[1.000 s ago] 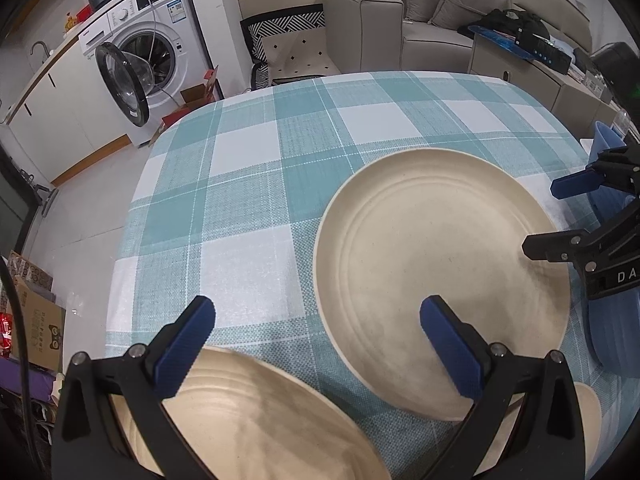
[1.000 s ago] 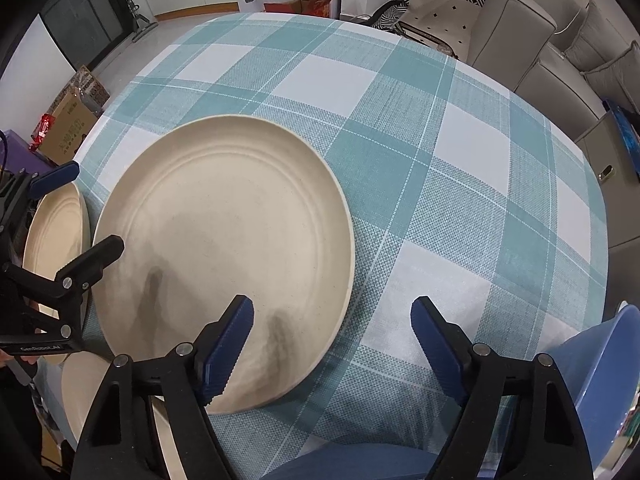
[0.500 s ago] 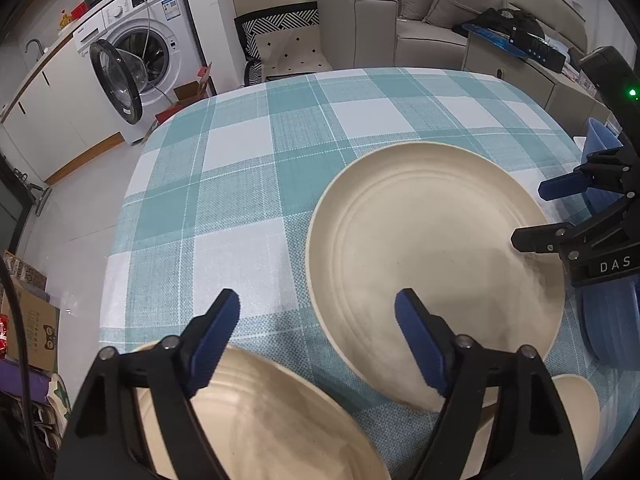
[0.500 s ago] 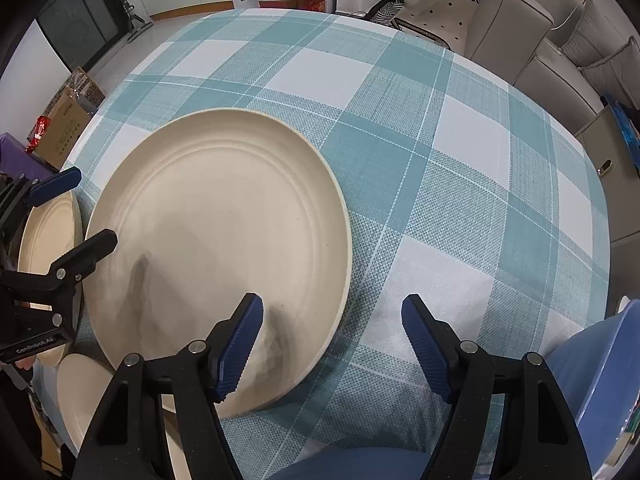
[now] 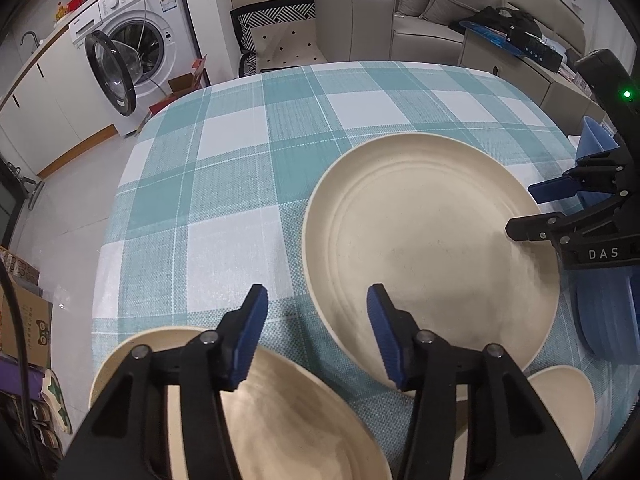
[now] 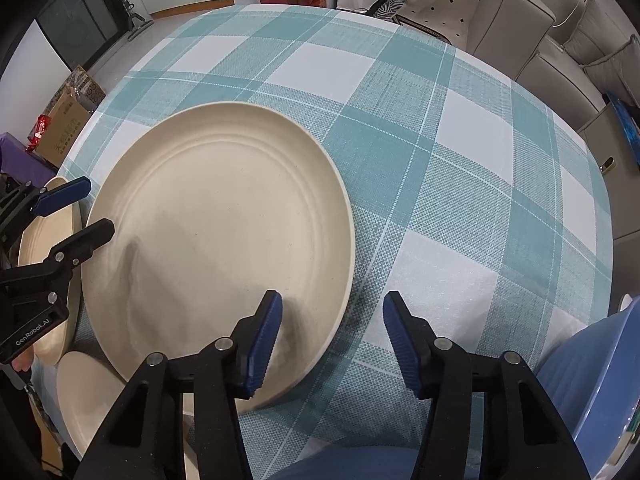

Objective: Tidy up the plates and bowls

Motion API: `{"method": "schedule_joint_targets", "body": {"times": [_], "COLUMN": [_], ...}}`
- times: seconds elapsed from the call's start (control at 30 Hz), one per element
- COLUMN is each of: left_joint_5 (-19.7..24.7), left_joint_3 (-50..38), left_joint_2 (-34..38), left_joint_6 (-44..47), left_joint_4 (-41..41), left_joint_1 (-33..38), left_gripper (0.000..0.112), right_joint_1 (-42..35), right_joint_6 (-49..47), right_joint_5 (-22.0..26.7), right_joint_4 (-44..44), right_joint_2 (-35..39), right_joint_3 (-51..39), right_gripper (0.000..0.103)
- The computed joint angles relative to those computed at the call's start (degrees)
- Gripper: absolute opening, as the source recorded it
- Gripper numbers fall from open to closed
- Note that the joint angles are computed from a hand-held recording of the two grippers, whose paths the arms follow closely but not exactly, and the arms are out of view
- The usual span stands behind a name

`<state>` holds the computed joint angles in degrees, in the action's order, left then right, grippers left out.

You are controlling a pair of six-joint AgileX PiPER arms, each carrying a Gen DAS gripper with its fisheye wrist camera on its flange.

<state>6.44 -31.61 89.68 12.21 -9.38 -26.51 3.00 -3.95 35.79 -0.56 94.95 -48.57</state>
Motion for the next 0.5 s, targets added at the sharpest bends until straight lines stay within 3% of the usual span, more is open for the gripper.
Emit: {"method": "schedule_joint_targets", "body": {"times": [0.13, 0.33, 0.5], "left_joint_5": [0.26, 2.07, 2.28], "left_joint_3": [0.11, 0.24, 0.34], "left_joint_2": [-0.06, -0.76, -0.96], "left_joint_6": [6.61, 23.53, 24.11], "left_joint_4": [-6.34, -22.81, -23.89], "left_joint_1": [0.45, 1.47, 1.21], "left_gripper": [0.039, 0.025, 0.022], "right_joint_1": [0.09, -0.78, -0.45], "right_joint_6": [0.30, -2.01, -2.55], "right_joint_5": [-0.14, 0.40, 0.64], "right_joint_4": [0.11, 1.54, 1.90], "right_joint_2": [-0.11, -0.99, -1.33], "right_joint_3": [0.10, 0.41, 0.76], "right_gripper": [0.044, 0.032, 0.025]}}
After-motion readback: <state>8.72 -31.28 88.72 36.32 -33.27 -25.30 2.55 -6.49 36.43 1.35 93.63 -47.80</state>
